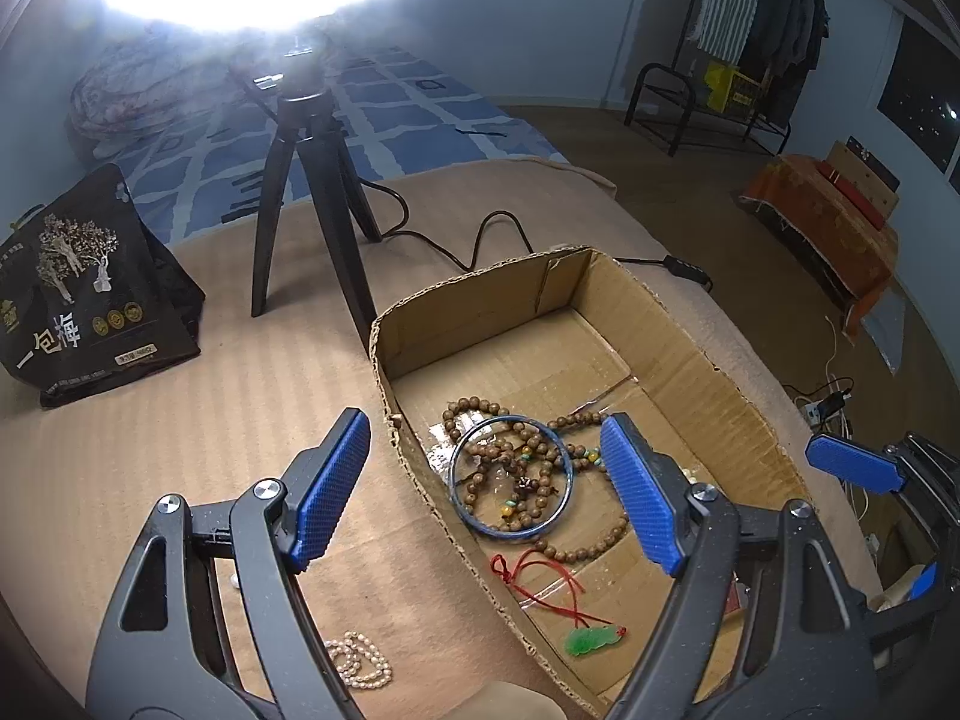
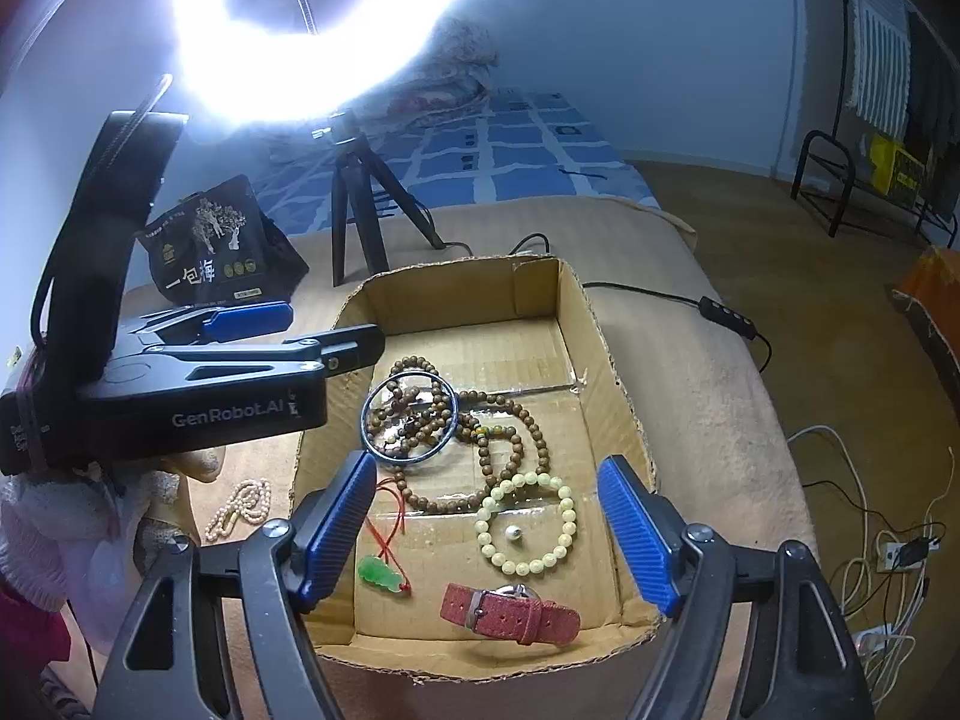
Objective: Organize jewelry
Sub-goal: 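Open left gripper dropping bangle into box while right gripper releases earring, then move left gripper to second pearl earring while right gripper approaches pearl necklace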
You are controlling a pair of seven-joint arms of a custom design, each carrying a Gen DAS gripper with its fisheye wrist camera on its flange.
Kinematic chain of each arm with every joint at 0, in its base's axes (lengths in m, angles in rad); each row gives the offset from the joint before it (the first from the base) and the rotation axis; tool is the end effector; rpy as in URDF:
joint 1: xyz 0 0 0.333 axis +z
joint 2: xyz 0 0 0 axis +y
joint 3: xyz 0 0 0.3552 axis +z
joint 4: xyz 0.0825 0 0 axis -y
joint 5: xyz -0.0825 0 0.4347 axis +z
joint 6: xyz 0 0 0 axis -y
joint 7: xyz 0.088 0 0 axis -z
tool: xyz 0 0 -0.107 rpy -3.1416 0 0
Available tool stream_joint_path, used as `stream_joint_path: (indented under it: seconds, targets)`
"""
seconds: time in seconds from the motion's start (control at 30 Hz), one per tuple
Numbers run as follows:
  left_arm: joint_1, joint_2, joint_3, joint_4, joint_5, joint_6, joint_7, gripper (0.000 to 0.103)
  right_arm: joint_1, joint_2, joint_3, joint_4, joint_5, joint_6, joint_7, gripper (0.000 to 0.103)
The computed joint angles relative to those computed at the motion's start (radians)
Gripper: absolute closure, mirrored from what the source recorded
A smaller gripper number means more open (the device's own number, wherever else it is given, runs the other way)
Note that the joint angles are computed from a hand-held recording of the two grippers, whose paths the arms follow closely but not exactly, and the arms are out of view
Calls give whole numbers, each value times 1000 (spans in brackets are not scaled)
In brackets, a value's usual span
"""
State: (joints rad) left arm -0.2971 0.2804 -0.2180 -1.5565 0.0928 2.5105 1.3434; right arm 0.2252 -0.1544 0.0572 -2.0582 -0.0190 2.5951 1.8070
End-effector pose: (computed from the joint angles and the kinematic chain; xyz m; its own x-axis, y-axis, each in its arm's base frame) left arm 0.6651 -0.3524 0.5923 -0.3438 -0.9322 0.1127 -0.7580 0.2047 -0.6192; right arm 0.5763 0.1697 0.6060 0.1042 -0.9869 -0.1231 -0.7801 -0.0044 -0.6256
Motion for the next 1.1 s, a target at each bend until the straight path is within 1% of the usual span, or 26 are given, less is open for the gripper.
stream_joint_path:
  seconds: [0.27,0.6,0.87,1.1]
  targets:
    - [4,-26,1,-25,4,8,6,21,1,-11,3,-6,-4,9,8,24]
    - [21,-85,5,-84,6,34,-2,21,3,-28,6,-13,-4,20,19,24]
    - [53,-157,10,-163,-7,63,8,21,12,-44,14,-17,2,32,31,24]
    - [99,-238,26,-263,-32,78,31,21,39,-41,25,-5,24,44,17,25]
